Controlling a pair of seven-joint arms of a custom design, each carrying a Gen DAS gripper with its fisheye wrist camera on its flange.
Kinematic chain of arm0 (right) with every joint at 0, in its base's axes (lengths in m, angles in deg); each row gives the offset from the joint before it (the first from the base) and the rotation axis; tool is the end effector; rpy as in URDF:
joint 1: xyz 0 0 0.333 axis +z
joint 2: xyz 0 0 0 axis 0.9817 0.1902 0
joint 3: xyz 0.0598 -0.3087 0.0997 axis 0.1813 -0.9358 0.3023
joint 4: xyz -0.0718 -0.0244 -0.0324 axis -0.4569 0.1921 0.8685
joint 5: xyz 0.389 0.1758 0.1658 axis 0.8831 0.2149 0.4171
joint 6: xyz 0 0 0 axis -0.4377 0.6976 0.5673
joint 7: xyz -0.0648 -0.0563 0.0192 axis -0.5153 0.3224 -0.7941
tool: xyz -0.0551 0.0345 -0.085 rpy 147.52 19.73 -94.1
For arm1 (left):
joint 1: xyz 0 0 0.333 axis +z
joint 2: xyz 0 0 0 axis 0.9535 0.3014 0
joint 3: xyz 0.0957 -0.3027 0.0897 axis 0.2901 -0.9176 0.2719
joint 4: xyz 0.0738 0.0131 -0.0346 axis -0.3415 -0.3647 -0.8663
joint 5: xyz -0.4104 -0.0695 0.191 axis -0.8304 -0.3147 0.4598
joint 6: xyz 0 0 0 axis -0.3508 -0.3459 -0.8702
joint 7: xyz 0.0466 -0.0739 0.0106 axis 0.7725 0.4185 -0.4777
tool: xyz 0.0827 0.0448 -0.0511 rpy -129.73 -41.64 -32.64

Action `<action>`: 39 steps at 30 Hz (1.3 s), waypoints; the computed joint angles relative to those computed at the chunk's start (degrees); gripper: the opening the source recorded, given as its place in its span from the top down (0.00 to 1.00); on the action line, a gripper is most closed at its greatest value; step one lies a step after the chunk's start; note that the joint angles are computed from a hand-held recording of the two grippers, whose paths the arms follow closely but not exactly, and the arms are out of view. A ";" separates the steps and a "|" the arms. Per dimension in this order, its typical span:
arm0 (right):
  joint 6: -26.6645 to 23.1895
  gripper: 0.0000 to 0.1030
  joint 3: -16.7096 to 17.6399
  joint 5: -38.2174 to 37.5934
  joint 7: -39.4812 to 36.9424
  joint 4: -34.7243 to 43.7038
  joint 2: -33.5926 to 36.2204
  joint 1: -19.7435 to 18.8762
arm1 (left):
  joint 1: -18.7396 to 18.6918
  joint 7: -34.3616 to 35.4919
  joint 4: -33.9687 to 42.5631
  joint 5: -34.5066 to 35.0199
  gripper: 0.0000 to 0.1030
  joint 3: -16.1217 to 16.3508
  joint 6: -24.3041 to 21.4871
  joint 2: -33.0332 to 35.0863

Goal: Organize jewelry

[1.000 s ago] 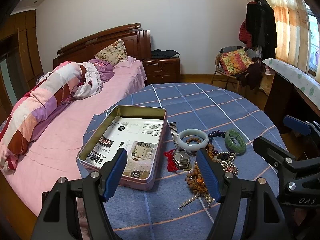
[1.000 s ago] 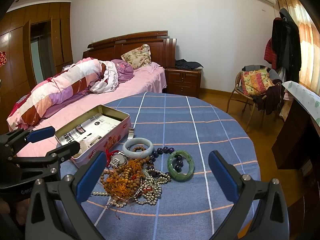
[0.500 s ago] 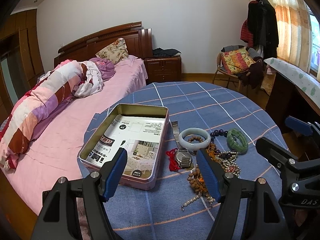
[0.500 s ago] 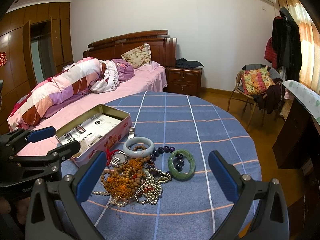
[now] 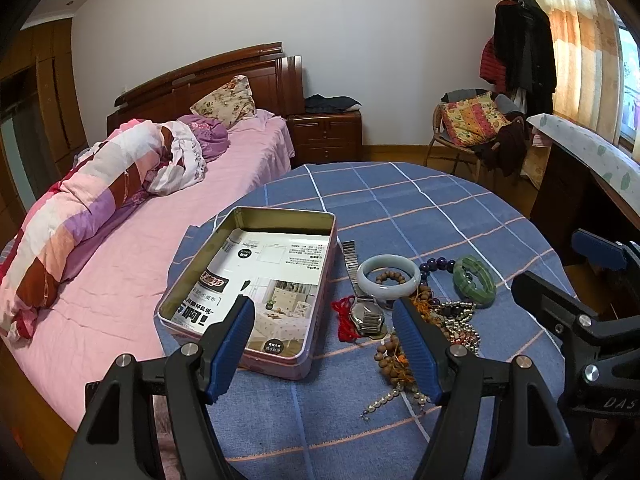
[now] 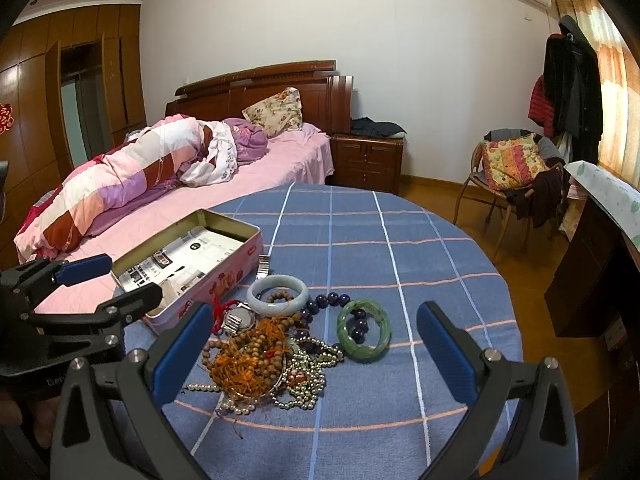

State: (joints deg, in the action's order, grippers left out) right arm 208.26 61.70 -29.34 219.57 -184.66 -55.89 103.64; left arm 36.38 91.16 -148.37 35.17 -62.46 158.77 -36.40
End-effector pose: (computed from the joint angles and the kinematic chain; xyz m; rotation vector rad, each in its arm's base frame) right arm 0.6720 0.3110 0.4679 -1.6154 1.5718 -0.8483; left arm 0.6966 -0.5045 0.4806 -1.4043 1.9558 -0.8995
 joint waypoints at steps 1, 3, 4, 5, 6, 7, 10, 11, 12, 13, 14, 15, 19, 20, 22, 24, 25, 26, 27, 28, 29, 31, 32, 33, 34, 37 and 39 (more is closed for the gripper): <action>0.04 0.00 -0.12 -0.32 0.45 -0.03 -0.06 0.11 | -0.02 0.02 -0.16 0.08 0.31 0.03 0.14 -0.11; 0.10 0.00 -0.23 -0.89 1.25 -0.18 -0.21 0.21 | 0.12 0.20 0.01 -0.12 0.31 -0.10 0.20 -0.03; 0.13 0.00 -0.12 -0.69 1.03 -0.28 -0.39 0.06 | 0.16 0.29 0.05 -0.23 0.31 -0.15 0.19 -0.03; 0.07 0.00 0.05 -0.32 0.54 -0.25 -0.41 -0.11 | 0.13 0.29 0.02 -0.23 0.31 -0.11 0.23 -0.05; 0.06 0.00 0.07 -0.30 0.52 -0.27 -0.44 -0.13 | 0.12 0.35 0.06 -0.25 0.31 -0.10 0.20 -0.07; 0.22 0.00 0.07 -0.27 0.39 -0.39 -0.56 -0.25 | 0.08 0.36 0.01 -0.19 0.31 -0.05 0.30 -0.15; 0.16 0.00 0.08 -0.56 0.53 -0.45 -0.79 -0.30 | -0.01 0.31 -0.17 0.00 0.31 0.05 0.48 -0.35; 0.22 0.00 0.13 -0.42 0.49 -0.54 -0.91 -0.42 | 0.00 0.30 -0.31 0.04 0.31 0.05 0.65 -0.47; 0.22 0.00 0.21 -0.30 0.40 -0.60 -1.02 -0.47 | -0.03 0.27 -0.37 0.11 0.31 0.08 0.75 -0.55; 0.19 0.00 0.22 -0.29 0.46 -0.59 -1.05 -0.51 | -0.05 0.27 -0.34 0.17 0.31 0.11 0.73 -0.56; 0.15 0.00 0.21 -0.43 0.55 -0.61 -1.08 -0.50 | -0.01 0.37 -0.35 0.14 0.31 0.04 0.79 -0.56; 0.04 0.00 0.24 -0.51 0.57 -0.58 -1.04 -0.49 | 0.05 0.54 -0.33 0.05 0.31 -0.06 0.73 -0.57; 0.33 0.00 0.55 0.27 -0.34 -0.71 -1.05 -0.83 | -0.18 0.52 -0.40 0.25 0.31 0.09 0.64 -0.65; 0.36 0.00 0.42 0.03 0.01 -0.71 -1.04 -0.71 | -0.20 0.44 -0.43 0.33 0.31 0.12 0.69 -0.68; 0.28 0.00 0.36 -0.04 0.23 -0.67 -1.03 -0.61 | -0.17 0.47 -0.41 0.34 0.31 0.05 0.58 -0.70; 0.22 0.00 0.31 -0.31 0.35 -0.63 -1.01 -0.55 | -0.16 0.41 -0.47 0.42 0.31 0.07 0.66 -0.72; 0.07 0.00 0.28 -0.47 0.47 -0.56 -0.87 -0.47 | -0.12 0.41 -0.50 0.35 0.31 0.00 0.62 -0.75; 0.07 0.00 0.32 -0.39 0.38 -0.57 -0.81 -0.50 | -0.12 0.41 -0.48 0.33 0.31 -0.03 0.58 -0.74; 0.08 0.00 0.36 -0.27 0.26 -0.55 -0.72 -0.52 | -0.15 0.44 -0.40 0.35 0.31 -0.03 0.48 -0.69; 0.11 0.00 0.32 -0.35 0.34 -0.64 -0.67 -0.47 | -0.17 0.41 -0.39 0.41 0.31 0.00 0.49 -0.68; 0.15 0.00 0.31 -0.34 0.32 -0.70 -0.66 -0.47 | -0.22 0.30 -0.38 0.56 0.31 0.09 0.64 -0.64; 0.28 0.00 0.37 -0.08 -0.10 -0.66 -0.39 -0.54 | -0.42 0.14 -0.21 0.92 0.31 0.33 0.34 -0.46; 0.30 0.00 0.46 0.41 -0.64 -0.70 -0.30 -0.64 | -0.31 0.46 0.03 0.68 0.31 0.07 -0.07 -0.31; 0.32 0.00 0.58 1.15 -1.36 -0.75 -0.20 -0.81 | -0.18 0.74 0.33 0.45 0.31 -0.14 -0.28 -0.10; 0.44 0.00 0.72 2.28 -2.13 -0.82 -0.10 -1.09 | -0.16 0.92 0.55 0.34 0.31 -0.22 -0.39 0.05; 0.71 0.00 0.24 3.26 -2.26 -1.09 -0.18 -1.10 | -0.15 1.56 1.38 0.11 0.31 -0.34 -0.94 0.68; 0.52 0.00 0.13 3.88 -2.86 -1.18 -0.28 -1.24 | 0.21 2.42 2.10 -0.81 0.31 -0.87 -1.41 1.29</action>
